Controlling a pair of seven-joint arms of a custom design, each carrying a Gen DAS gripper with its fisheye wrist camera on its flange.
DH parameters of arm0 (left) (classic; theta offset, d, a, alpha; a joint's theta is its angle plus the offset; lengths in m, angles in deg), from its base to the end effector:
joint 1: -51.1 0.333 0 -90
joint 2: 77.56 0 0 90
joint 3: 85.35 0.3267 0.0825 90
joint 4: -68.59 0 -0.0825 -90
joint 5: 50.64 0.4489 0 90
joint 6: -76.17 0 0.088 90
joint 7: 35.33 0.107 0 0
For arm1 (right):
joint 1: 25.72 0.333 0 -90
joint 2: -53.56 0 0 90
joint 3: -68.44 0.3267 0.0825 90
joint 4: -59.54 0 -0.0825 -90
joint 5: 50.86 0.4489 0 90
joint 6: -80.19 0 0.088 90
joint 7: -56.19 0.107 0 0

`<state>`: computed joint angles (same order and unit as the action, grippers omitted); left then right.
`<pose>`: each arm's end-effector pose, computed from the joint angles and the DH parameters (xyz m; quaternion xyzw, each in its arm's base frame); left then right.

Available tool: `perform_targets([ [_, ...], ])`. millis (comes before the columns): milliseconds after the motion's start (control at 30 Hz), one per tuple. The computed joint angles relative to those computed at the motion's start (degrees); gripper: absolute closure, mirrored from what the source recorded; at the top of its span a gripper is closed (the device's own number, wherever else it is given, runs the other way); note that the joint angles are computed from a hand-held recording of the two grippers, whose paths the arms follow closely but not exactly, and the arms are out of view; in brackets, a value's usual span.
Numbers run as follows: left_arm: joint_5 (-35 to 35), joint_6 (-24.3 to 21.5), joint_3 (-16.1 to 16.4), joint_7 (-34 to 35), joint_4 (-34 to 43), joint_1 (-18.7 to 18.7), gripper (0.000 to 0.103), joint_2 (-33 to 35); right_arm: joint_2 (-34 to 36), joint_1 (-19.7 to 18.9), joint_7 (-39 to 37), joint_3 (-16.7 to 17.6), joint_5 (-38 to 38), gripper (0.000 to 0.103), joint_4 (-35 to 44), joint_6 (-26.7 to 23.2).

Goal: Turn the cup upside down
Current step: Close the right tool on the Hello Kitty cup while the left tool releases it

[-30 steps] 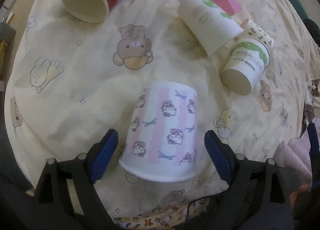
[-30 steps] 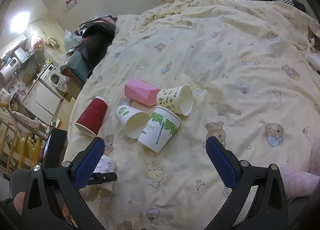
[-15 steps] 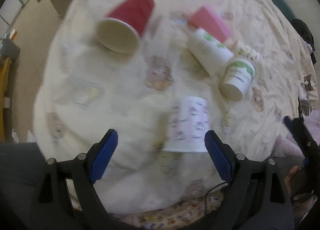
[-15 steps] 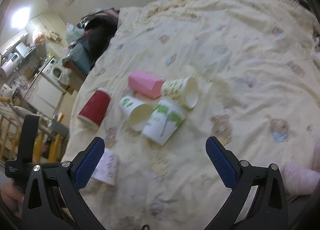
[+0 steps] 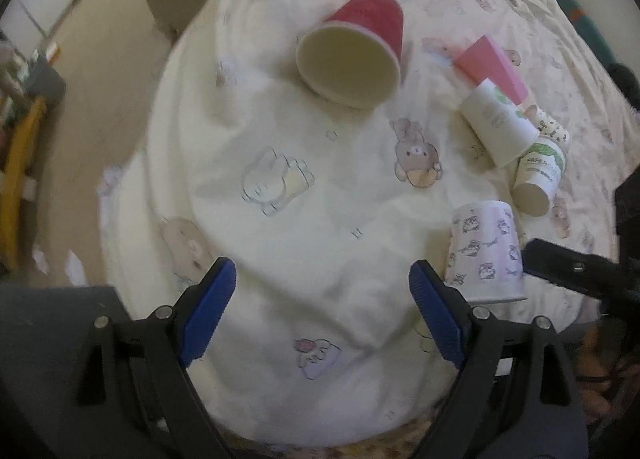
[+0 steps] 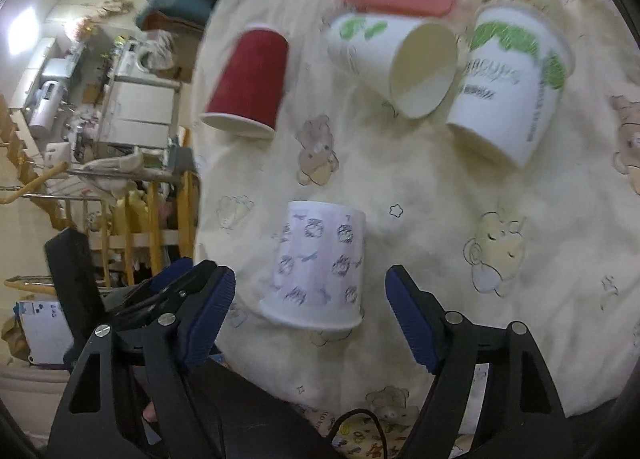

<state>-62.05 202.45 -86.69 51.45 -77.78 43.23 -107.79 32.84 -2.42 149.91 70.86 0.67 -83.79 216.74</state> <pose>0.4450 -0.0789 0.4437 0.7026 -0.7016 0.1183 0.0063 0.4449 0.2226 0.4155 -0.5877 0.7310 0.2271 0.2619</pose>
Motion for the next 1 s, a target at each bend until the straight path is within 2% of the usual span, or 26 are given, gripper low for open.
perform_targets([
  [367, -2.03, 0.35, -0.17, 3.03, 0.7, -1.9, 0.017, 0.47, 8.1, -0.68, -3.53, 0.24, 4.08, 0.026, 3.87, -3.93],
  [500, -1.89, 0.59, -0.49, 3.39, 0.5, -2.12, 0.017, 0.21, 8.02, -1.1, -6.61, 0.09, 6.95, 0.04, 3.65, -4.47],
  [667, -2.68, 0.39, -0.29, 4.02, 0.67, -2.59, 0.017, 0.56, 5.1, -1.44, -8.33, 0.22, 6.13, 0.041, 2.66, -4.24],
  [1000, -8.73, -0.17, 0.38, 10.55, 1.16, -6.37, 0.017, 0.01, -6.55, -2.19, -7.94, -1.09, 0.07, 0.041, -2.26, -1.52],
])
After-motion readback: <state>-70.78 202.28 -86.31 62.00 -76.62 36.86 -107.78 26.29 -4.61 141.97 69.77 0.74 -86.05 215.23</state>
